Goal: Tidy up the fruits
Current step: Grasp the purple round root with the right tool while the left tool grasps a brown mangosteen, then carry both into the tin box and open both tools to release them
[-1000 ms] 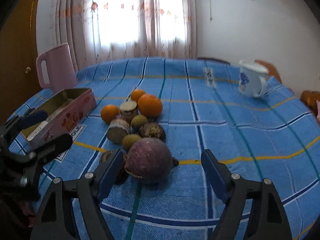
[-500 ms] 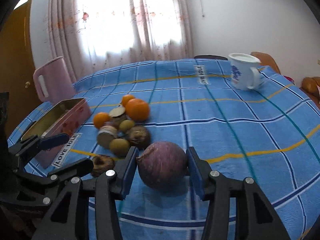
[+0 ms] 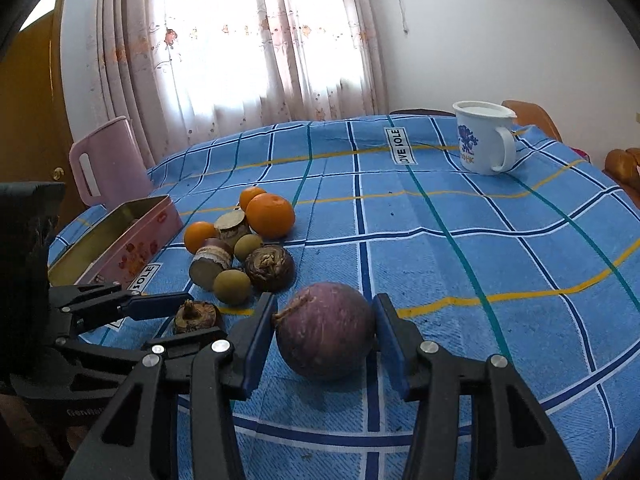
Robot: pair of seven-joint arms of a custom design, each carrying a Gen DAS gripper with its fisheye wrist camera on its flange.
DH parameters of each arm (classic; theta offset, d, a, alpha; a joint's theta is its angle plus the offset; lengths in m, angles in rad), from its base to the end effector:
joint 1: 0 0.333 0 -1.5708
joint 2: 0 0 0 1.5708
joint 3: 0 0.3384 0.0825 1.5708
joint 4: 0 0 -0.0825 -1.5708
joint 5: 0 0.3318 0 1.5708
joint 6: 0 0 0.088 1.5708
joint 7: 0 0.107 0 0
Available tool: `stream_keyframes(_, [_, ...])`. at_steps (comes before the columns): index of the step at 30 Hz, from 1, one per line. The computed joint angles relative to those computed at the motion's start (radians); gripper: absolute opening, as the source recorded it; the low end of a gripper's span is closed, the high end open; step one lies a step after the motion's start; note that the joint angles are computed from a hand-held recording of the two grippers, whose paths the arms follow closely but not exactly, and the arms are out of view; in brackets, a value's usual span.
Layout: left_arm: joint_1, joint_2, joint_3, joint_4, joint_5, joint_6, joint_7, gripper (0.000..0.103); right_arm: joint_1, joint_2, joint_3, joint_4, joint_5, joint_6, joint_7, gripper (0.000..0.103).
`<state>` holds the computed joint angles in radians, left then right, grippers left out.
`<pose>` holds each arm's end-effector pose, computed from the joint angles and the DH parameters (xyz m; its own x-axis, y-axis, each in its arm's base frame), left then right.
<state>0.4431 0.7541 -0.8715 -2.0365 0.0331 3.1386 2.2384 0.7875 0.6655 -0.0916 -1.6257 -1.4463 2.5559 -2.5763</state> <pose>0.5952 -0.1865 0.3054 -0.7490 -0.6534 0.1095 -0.5345 0.4983 -0.6827 0.5070 0.4569 0.3024 -0.1532 -0.9805 -0.1228 -0.5501 0.1879 -0.8137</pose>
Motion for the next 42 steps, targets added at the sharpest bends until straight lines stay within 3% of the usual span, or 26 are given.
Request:
stream_keyframes(5, [0.075,0.037,-0.073,-0.025,0.017,0.032,0.013,0.045,0.019,0.001,-0.005,0.003,-0.043,-0.022,0.008,0.051])
stream_keyframes(11, [0.123,0.061,-0.104,-0.075,0.097,0.159,-0.032,0.045,0.026,0.013,0.006,0.029,-0.074,-0.05,-0.016,0.051])
stream_keyframes(28, [0.102,0.027,0.01,-0.091,0.283,0.368,-0.231,0.045,0.058,0.068,-0.013,0.152,-0.066,-0.063,-0.129,0.051])
stream_keyframes(36, [0.116,0.009,0.046,-0.086,0.37,0.41,-0.338,0.045,0.071,0.108,-0.044,0.249,-0.027,-0.032,-0.226,0.051])
stream_keyframes(42, [0.09,-0.019,0.113,-0.072,0.403,0.447,-0.413,0.045,0.083,0.151,-0.074,0.339,0.018,-0.001,-0.314,0.051])
